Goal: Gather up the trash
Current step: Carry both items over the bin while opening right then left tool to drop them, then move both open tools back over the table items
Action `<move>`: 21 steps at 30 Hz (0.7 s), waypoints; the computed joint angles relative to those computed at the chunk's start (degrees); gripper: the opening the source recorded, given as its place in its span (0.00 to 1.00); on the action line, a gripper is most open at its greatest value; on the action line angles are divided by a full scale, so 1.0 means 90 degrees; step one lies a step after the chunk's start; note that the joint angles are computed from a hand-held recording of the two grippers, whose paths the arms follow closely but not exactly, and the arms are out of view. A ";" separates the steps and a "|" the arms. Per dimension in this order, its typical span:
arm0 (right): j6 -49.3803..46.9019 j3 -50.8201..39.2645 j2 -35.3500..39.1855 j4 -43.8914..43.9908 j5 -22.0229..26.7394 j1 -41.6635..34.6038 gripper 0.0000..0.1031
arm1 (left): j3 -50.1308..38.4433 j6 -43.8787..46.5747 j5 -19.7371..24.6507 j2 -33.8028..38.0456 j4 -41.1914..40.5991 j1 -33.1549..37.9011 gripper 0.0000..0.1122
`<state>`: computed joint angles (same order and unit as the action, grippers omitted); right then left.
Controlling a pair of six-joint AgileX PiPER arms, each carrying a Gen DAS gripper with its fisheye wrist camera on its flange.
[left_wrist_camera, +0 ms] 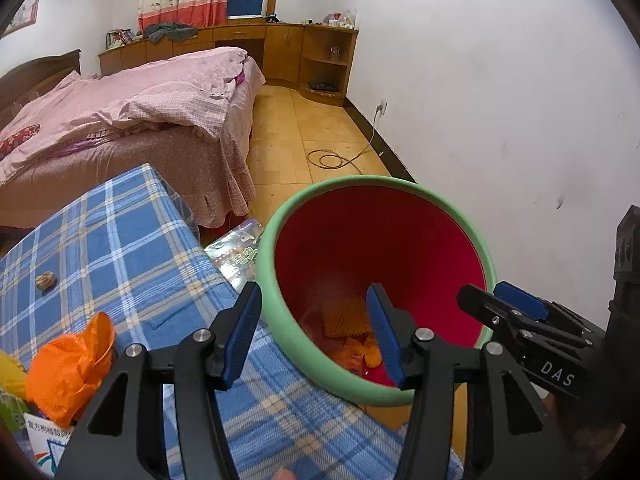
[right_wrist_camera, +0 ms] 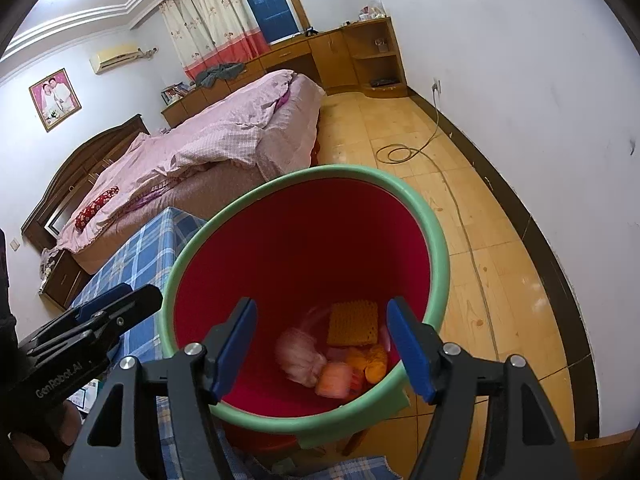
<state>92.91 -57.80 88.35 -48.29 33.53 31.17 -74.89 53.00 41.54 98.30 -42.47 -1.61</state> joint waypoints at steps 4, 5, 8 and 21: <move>0.0108 -0.0027 -0.0090 -0.0077 0.0134 0.0207 0.69 | 0.0194 0.0142 0.0180 -0.0290 -0.0125 0.0282 0.49; 0.0125 -0.0034 -0.0123 -0.0103 0.0167 0.0271 0.69 | 0.0225 0.0145 0.0218 -0.0343 -0.0124 0.0356 0.49; 0.0217 -0.0135 -0.0135 -0.0178 0.0312 0.0481 0.69 | 0.0336 0.0197 0.0336 -0.0530 -0.0159 0.0613 0.49; -0.0057 -0.1099 0.0399 -0.0015 0.0628 0.1239 0.79 | 0.0319 0.0554 0.0810 -0.0719 -0.0399 0.2237 0.49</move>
